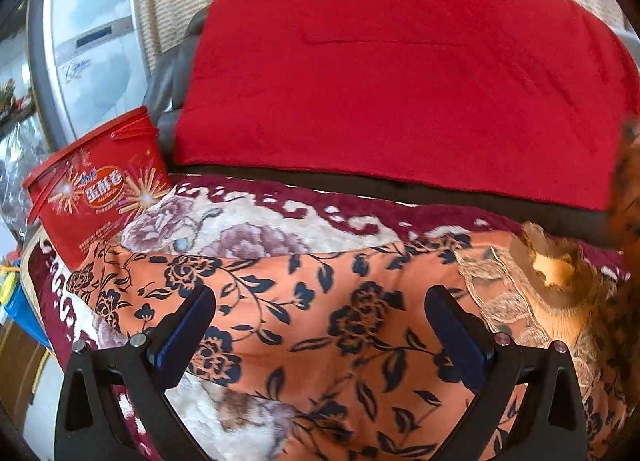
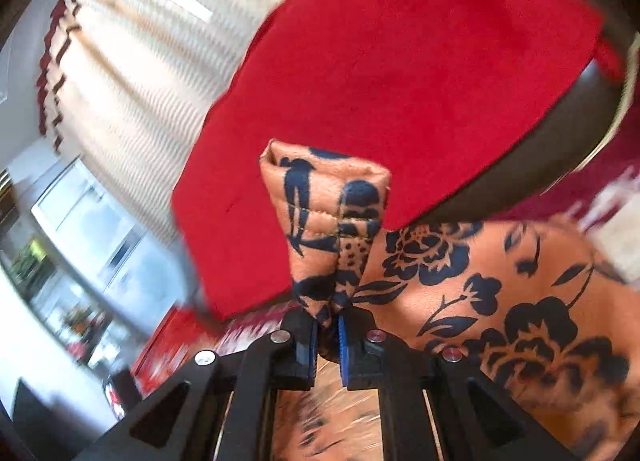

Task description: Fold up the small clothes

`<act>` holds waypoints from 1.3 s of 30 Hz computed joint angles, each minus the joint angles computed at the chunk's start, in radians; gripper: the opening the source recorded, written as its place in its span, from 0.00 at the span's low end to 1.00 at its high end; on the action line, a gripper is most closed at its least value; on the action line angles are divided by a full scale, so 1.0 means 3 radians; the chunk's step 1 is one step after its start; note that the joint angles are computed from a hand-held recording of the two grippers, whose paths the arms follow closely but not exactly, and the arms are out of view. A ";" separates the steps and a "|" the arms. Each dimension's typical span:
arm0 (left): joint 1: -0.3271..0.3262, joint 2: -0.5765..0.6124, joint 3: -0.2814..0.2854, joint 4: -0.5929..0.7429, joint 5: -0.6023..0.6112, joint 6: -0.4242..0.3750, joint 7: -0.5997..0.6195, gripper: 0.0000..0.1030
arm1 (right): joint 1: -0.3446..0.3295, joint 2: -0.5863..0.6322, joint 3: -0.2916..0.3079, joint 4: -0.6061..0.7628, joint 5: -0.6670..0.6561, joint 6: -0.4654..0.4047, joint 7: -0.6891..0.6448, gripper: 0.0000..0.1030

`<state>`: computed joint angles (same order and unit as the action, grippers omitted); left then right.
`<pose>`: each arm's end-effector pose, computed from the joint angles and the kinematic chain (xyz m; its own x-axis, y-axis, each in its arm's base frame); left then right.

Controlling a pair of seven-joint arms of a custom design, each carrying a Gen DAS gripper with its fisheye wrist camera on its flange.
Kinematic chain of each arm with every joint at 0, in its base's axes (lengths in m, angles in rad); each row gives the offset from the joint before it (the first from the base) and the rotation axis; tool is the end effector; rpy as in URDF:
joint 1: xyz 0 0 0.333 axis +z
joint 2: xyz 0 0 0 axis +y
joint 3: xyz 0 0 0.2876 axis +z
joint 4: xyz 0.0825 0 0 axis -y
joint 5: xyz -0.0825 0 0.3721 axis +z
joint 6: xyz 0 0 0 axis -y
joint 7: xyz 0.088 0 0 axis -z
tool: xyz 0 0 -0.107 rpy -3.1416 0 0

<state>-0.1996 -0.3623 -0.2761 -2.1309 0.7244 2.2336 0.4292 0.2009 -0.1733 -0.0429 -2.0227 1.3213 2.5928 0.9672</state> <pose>0.4353 -0.2197 0.5848 0.3551 -0.9318 -0.0755 -0.6314 -0.1795 -0.7544 0.5417 0.0660 0.5741 0.2022 -0.6432 -0.7385 -0.6904 0.4412 -0.5733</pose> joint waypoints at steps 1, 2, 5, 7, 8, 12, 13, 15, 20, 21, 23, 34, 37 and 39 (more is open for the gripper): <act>0.0001 -0.0028 0.0038 -0.0028 -0.0033 0.0037 0.0023 1.00 | 0.0016 0.0059 0.0027 0.0036 0.0030 -0.0109 0.0026 0.11; -0.0002 -0.0047 0.0087 -0.0056 -0.0091 0.0097 0.0077 1.00 | 0.0042 0.0175 0.0032 0.0126 0.0047 -0.0289 0.0068 0.11; -0.0007 -0.0080 0.0184 -0.0124 -0.0281 0.0249 0.0207 1.00 | 0.0042 0.0444 0.0030 0.0262 -0.0048 -0.0806 0.0302 0.27; -0.0009 -0.0088 0.0239 -0.0158 -0.0424 0.0359 0.0301 1.00 | -0.0038 0.0520 0.0031 0.0297 0.0043 -0.1201 0.0376 0.59; -0.0004 -0.0089 0.0251 -0.0168 -0.0474 0.0402 0.0335 1.00 | -0.0070 0.0447 0.0041 0.0193 0.0123 -0.1241 0.0326 0.89; -0.0027 -0.0075 0.0280 -0.0189 -0.0671 0.0545 0.0490 1.00 | -0.0152 0.0048 -0.0014 -0.0180 0.0419 -0.1202 0.0084 0.95; -0.0057 -0.0068 0.0313 -0.0205 -0.0772 0.0609 0.0575 1.00 | -0.0204 -0.0168 -0.0002 -0.0392 0.0357 -0.1204 0.0118 0.95; -0.0088 -0.0049 0.0347 -0.0217 -0.0928 0.0672 0.0705 1.00 | -0.0202 -0.0480 -0.0069 -0.0609 0.0285 -0.0943 0.0123 0.93; -0.0276 0.0055 0.0541 -0.0285 -0.1657 0.0857 0.1229 0.96 | -0.0356 -0.1032 -0.0164 -0.1044 -0.0446 -0.0438 0.0320 0.84; -0.0312 0.0080 0.0566 -0.0289 -0.1798 0.0891 0.1347 0.85 | -0.0403 -0.1049 -0.0209 -0.1068 -0.0601 -0.0408 0.0419 0.81; -0.0350 0.0155 0.0565 -0.0241 -0.1964 0.0900 0.1573 0.68 | -0.0470 -0.1014 -0.0287 -0.1075 -0.0764 -0.0356 0.0550 0.73; -0.0265 0.0169 0.0521 -0.0224 -0.2225 0.0828 0.1851 0.69 | -0.0615 -0.0541 -0.0355 -0.1029 -0.1116 -0.0588 0.1021 0.56; -0.0334 0.0212 0.0560 -0.0225 -0.2461 0.0799 0.2038 0.69 | -0.0627 -0.0460 -0.0392 -0.1005 -0.1056 -0.0650 0.1015 0.57; -0.0377 0.0232 0.0567 -0.0226 -0.2601 0.0836 0.2172 0.69 | -0.0651 -0.0469 -0.0384 -0.0999 -0.1060 -0.0655 0.1025 0.57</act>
<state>-0.3126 -0.2929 -0.1060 -2.1987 -0.0558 2.4845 1.0806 0.0058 -0.3139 -0.1581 -2.3225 1.0034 2.3962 1.2747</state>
